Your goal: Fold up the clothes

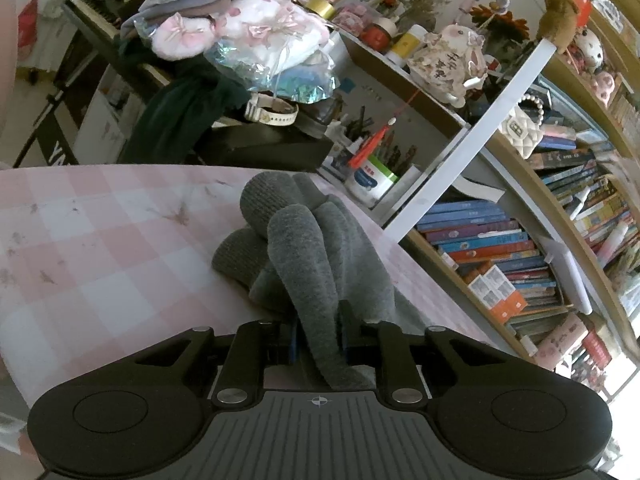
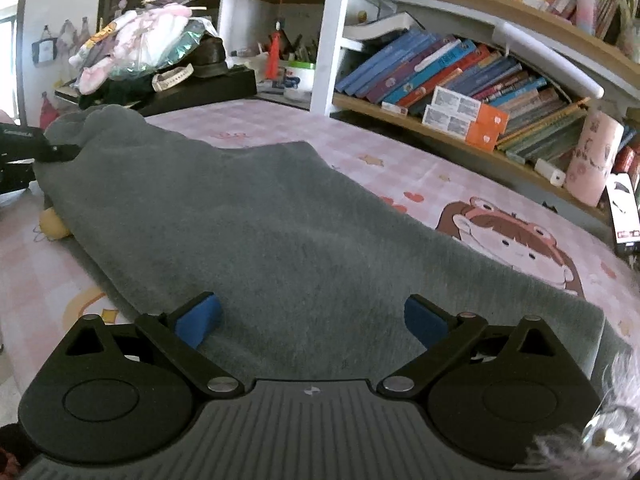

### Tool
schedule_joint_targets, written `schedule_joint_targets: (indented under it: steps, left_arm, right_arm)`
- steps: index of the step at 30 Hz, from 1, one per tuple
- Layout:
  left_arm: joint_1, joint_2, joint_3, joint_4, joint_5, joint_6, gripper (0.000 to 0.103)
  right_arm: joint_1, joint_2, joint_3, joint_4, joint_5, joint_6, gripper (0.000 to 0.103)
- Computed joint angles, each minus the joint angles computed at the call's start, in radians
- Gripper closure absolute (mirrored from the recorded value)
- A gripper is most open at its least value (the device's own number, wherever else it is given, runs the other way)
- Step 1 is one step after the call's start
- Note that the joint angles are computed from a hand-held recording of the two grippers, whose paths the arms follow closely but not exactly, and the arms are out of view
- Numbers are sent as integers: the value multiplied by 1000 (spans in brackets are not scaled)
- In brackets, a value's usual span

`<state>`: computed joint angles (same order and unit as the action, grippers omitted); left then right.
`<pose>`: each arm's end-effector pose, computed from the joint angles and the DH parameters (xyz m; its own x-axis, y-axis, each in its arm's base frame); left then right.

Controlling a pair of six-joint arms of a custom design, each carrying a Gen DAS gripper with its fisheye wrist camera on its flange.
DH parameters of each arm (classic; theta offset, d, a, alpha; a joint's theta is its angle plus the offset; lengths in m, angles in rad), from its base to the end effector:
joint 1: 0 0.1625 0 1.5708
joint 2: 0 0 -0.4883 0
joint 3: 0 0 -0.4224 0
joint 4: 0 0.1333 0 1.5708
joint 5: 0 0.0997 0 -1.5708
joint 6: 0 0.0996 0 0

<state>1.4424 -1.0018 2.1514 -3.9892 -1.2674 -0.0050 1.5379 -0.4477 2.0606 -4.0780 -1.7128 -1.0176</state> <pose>0.0905 -0.5725 0.2553 -0.9832 -0.1622 -0.0841 0.0332 0.2942 -0.9552 0.1007 -0.5653 -0.0321 -0.5355 -0.4573 0.7100 -0.8279 0.4503 -0.3343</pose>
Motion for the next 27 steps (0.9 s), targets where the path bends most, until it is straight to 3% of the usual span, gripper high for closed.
schedule_joint_targets:
  steps: [4,12,20,27]
  left_arm:
    - [9,2,-4,-10,-32,-48,90]
    - [-24,-2,5,-68,-78,14,92]
    - [-90,-14,16,-95,-88,151,92]
    - [-169,-13,33,-106,-71,381,92]
  right_arm:
    - [-1,4,1,-10,-6,8,3]
    - [-16,-14,7,37,12,97,1]
    - [-19,-21,7,55,19,113,1]
    - [-26,-27,12,65,35,118,0]
